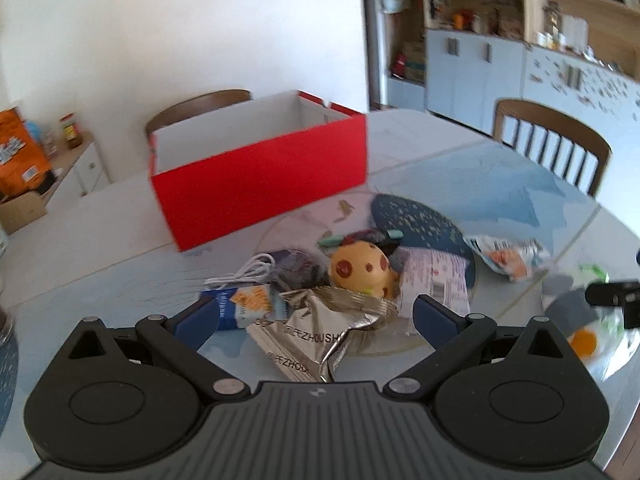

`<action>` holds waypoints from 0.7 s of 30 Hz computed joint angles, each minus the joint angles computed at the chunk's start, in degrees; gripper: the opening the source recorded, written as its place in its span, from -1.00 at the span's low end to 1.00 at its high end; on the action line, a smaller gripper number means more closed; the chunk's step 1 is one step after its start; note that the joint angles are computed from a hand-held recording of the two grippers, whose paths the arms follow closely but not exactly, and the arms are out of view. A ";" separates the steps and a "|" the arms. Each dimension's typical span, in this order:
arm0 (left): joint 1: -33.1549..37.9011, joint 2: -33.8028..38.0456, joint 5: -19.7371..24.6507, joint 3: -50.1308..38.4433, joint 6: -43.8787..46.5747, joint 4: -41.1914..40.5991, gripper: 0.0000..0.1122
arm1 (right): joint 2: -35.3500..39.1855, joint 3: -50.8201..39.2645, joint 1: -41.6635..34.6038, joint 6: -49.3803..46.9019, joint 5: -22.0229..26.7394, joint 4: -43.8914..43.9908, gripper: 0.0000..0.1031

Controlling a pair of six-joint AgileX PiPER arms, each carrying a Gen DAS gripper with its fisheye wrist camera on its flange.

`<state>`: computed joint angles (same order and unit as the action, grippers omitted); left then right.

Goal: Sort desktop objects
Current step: 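Move the left tool to the silver foil bag while the right tool approaches the white-green tissue pack, then close the left gripper on the silver foil bag while the right gripper grasps the tissue pack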

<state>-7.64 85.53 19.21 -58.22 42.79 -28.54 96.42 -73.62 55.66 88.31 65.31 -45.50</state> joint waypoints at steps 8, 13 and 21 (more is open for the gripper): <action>1.81 4.30 0.92 -1.19 11.78 -8.89 0.83 | 2.57 -1.24 -1.73 1.20 -1.03 3.45 0.96; 2.52 7.74 0.46 -3.09 14.83 -10.45 0.74 | 4.05 -2.22 -2.16 0.73 -0.90 5.31 0.93; 3.77 11.58 2.42 -5.25 21.72 -13.46 0.69 | 5.36 -3.42 -2.72 -0.58 -1.62 7.46 0.84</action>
